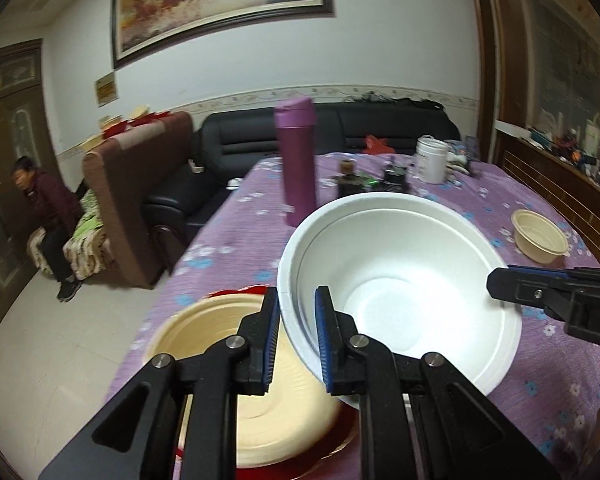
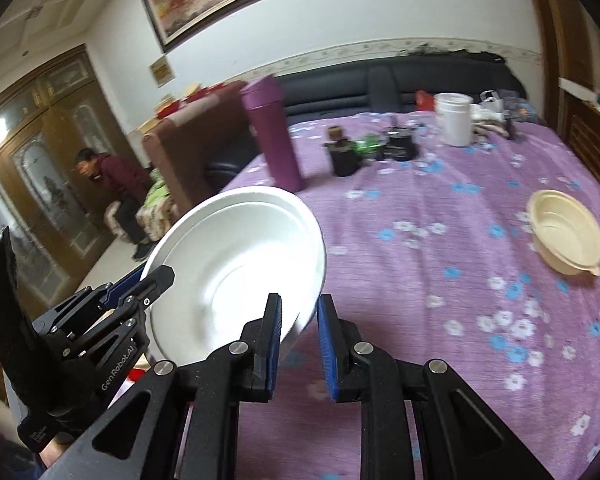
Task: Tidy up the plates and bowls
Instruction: 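Lower the white bowl into the beige bowl and open both tools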
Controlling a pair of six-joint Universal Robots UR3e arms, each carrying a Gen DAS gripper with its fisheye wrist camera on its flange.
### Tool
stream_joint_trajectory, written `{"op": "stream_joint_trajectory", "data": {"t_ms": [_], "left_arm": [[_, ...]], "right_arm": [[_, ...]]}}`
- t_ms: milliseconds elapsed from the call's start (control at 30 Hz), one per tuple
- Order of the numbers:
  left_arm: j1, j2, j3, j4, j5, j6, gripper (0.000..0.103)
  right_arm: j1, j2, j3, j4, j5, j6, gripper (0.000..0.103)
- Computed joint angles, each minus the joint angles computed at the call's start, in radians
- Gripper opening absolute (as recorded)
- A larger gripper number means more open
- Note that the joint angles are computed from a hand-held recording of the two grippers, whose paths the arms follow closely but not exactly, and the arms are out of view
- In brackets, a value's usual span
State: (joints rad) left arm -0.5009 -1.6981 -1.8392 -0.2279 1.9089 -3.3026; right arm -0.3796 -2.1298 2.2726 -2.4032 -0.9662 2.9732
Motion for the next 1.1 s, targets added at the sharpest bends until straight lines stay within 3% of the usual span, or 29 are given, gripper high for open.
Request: {"op": "stream_joint_trajectory", "data": {"t_ms": [200, 400, 567, 1100], "left_arm": [[0.130, 0.155, -0.155, -0.010, -0.042, 0.013, 0.016], [0.228, 0.205, -0.243, -0.010, -0.092, 0.020, 0.016], [0.254, 0.188, -0.271, 0.005, -0.118, 0.023, 0.016], [0.244, 0.163, -0.271, 0.037, -0.082, 0.012, 0.016]], "right_arm": [[0.225, 0.232, -0.117, -0.142, -0.061, 0.121, 0.020], [0.392, 0.414, -0.198, -0.237, -0.135, 0.196, 0.021], [0.425, 0.449, -0.210, -0.251, -0.165, 0.201, 0.021], [0.443, 0.489, -0.218, -0.265, -0.170, 0.184, 0.023]]}}
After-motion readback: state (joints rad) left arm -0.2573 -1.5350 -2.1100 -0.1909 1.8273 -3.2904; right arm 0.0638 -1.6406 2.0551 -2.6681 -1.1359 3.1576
